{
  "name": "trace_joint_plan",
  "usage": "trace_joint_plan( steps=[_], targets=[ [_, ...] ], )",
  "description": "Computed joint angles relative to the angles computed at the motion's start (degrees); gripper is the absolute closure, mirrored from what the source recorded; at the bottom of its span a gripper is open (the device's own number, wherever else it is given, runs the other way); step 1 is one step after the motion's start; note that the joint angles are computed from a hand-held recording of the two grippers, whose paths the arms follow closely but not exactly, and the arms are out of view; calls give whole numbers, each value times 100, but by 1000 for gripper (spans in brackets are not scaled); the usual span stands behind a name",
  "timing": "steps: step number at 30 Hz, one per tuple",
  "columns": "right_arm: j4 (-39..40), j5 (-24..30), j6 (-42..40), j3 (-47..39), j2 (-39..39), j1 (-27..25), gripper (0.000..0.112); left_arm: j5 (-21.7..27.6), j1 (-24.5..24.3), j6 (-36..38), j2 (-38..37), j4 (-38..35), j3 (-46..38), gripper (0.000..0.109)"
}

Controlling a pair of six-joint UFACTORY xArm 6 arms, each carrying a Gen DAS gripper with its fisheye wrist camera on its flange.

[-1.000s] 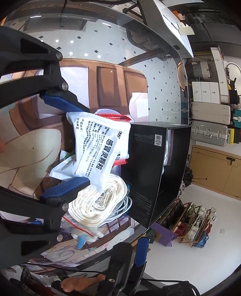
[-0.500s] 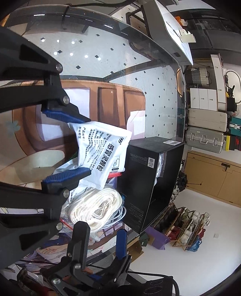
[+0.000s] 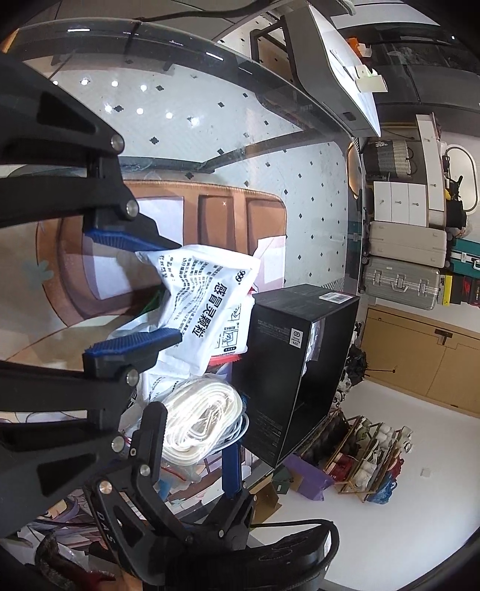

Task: Organize soft objects

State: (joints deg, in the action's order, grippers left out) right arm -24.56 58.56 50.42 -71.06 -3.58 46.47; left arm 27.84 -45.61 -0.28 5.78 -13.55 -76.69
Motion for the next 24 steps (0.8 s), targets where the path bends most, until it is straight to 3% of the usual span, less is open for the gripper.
trace_joint_plan(
  steps=[4, 7, 11, 19, 21, 24],
  targets=[
    [-181, 347, 55, -257, 224, 51, 21, -91, -16, 26, -68, 5, 100, 71],
    [-247, 592, -17, -408, 348, 85, 37, -97, -9, -11, -65, 37, 91, 71],
    [-187, 536, 12, -357, 283, 23, 58, -127, 11, 25, -73, -19, 98, 71],
    [-180, 221, 122, -143, -87, -45, 72, -220, 32, 95, -140, -100, 179, 71],
    [-213, 237, 92, -143, -136, -4, 83, -227, 25, 128, -143, -115, 167, 71],
    [-33, 126, -99, -130, -161, -79, 88, -206, 7, 124, -121, -91, 117, 71]
  ],
)
